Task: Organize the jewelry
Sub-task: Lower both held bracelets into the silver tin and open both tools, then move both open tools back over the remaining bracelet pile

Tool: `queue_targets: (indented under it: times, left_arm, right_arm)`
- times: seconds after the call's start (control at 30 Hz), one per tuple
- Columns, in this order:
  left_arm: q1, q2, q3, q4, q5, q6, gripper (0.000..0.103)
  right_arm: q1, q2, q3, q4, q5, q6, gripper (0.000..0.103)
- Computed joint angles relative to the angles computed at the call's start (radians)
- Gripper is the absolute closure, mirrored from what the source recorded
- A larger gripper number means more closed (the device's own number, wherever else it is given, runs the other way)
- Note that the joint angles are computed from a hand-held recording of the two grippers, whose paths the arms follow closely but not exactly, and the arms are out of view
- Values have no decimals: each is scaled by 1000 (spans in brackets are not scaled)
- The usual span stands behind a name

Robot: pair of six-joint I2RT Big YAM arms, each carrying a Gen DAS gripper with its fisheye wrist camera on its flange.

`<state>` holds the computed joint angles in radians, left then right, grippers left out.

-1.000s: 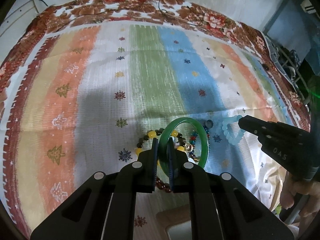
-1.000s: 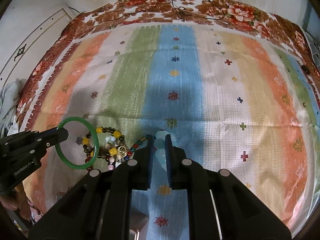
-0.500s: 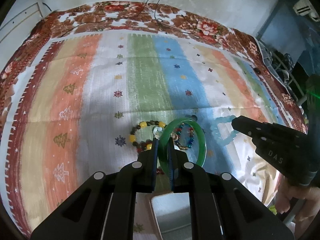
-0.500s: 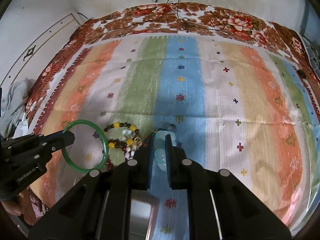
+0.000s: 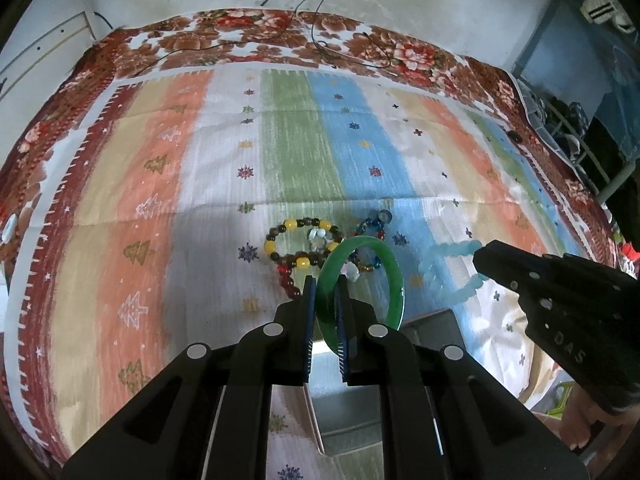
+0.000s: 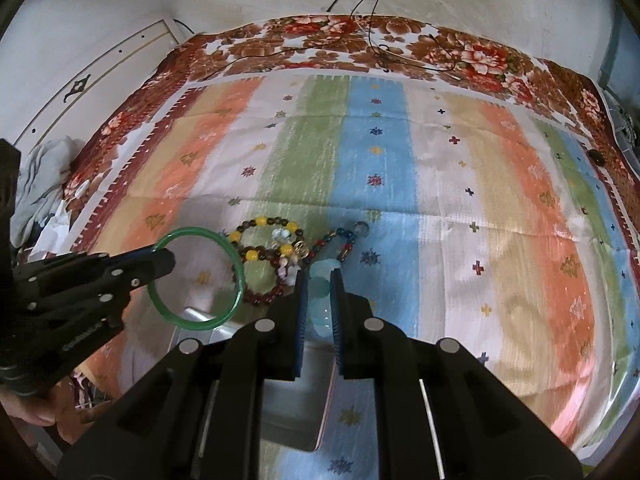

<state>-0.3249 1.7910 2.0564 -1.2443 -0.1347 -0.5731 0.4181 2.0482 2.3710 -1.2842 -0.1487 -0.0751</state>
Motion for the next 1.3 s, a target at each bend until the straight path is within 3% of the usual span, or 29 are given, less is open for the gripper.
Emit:
queue_targets:
  times: [0.5, 0.63, 0.93, 1.0, 1.03, 1.1, 1.3]
  left_arm:
    - [-54, -89, -119, 35, -17, -30, 93]
    - [-69, -98, -132, 38, -23, -32, 92]
    - [-72, -86, -123, 14, -16, -31, 91]
    - [-69, -85, -122, 14, -17, -28, 83]
    - [-69, -85, -122, 15, -19, -31, 74]
    - [-66, -89, -125, 23, -25, -36, 68]
    - [-44, -81, -115, 14, -43, -58, 55]
  right_arm:
    - [20, -190, -287, 94, -71, 1, 91]
    - [17, -206, -319, 85, -106, 11, 91]
    - [15, -185, -305, 53, -76, 16, 90]
    - [15, -179, -297, 56, -56, 25, 86]
    - [15, -179, -296, 62, -45, 23, 81]
    - [11, -177, -296, 66, -39, 25, 65]
    - [-8, -136, -243, 43, -42, 48, 58]
